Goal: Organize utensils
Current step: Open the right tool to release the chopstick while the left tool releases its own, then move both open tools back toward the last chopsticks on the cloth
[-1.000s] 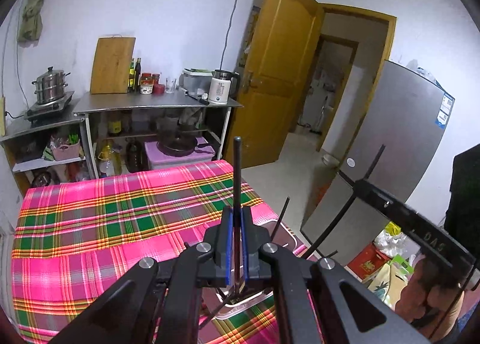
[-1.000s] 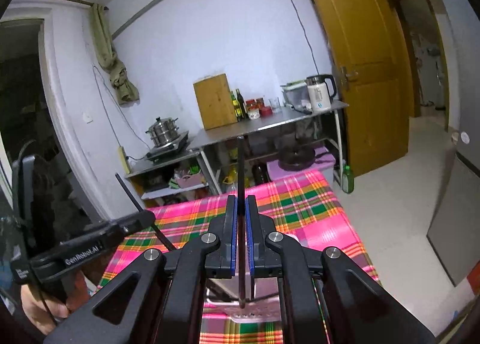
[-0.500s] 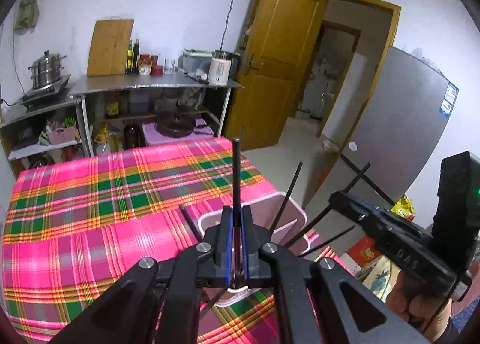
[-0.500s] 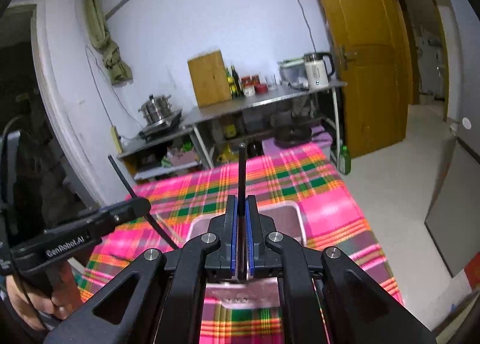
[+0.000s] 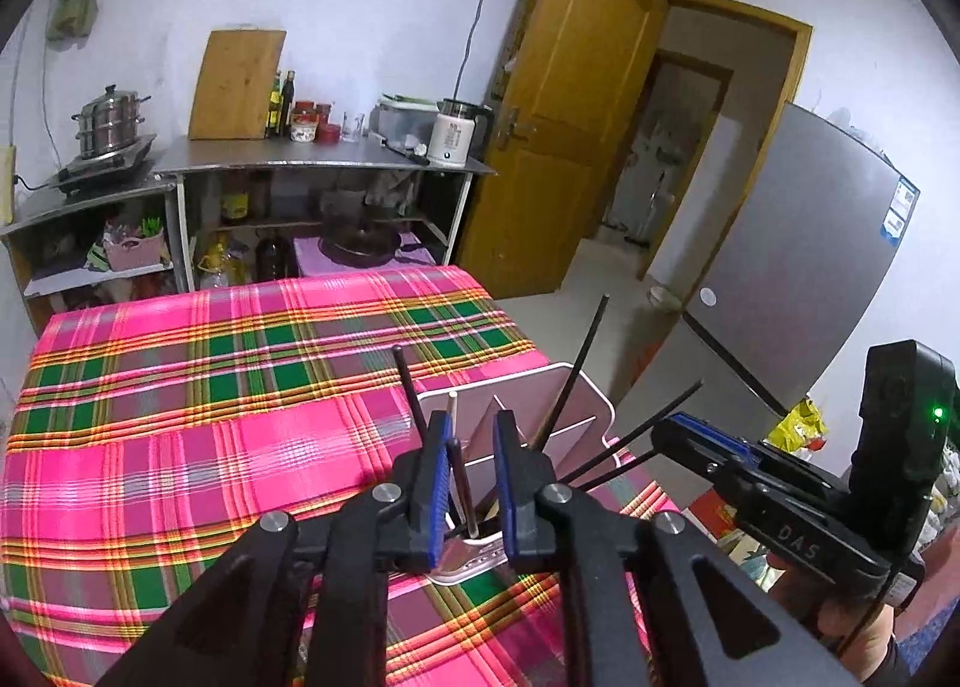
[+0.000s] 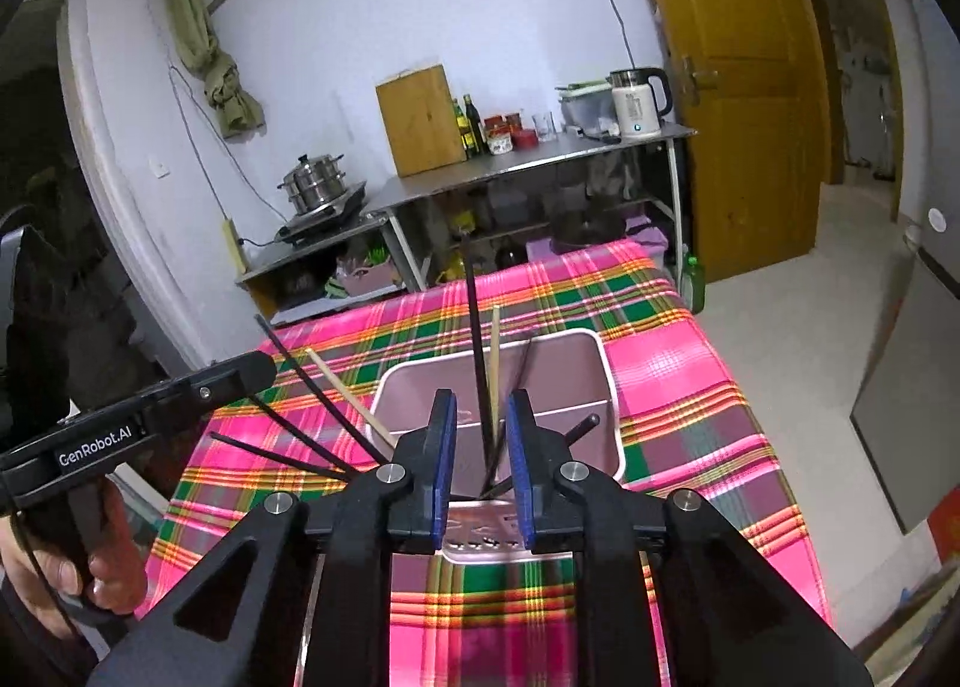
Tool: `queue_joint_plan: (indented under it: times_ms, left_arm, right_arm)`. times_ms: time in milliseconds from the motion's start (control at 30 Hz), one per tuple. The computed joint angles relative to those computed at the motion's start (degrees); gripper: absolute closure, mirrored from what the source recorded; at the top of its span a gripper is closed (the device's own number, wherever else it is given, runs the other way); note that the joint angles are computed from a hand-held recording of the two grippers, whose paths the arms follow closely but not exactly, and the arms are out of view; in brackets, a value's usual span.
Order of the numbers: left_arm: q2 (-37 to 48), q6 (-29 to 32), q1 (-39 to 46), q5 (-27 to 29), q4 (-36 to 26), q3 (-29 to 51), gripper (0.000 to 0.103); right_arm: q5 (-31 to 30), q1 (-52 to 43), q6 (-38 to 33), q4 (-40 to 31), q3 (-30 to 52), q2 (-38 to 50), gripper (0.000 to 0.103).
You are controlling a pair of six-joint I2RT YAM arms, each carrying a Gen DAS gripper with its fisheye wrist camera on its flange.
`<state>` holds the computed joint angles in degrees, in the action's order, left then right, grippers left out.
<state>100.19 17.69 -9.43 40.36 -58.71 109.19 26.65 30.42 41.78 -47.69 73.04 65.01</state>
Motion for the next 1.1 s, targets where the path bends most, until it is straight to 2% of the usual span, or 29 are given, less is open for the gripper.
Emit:
queue_joint_plan:
  times_ms: [333,633,1100]
  left_arm:
    - [-8.65,4.2,7.19,4.86,-2.75,-5.08,0.089]
    - [-15.99,12.79,17.71,10.44,-6.79,-12.64,0.089]
    - [-21.68,31.26,33.36,14.11,-15.95,-23.71,0.089]
  right_arm:
    - [12.99,14.62,7.92,-9.18,4.04,-0.37,0.085]
    - [21.95,28.86,18.95,-17.89,8.25,4.17,0.085]
    - [23.89,40.53,30.04,-21.6,10.33,12.69,0.085]
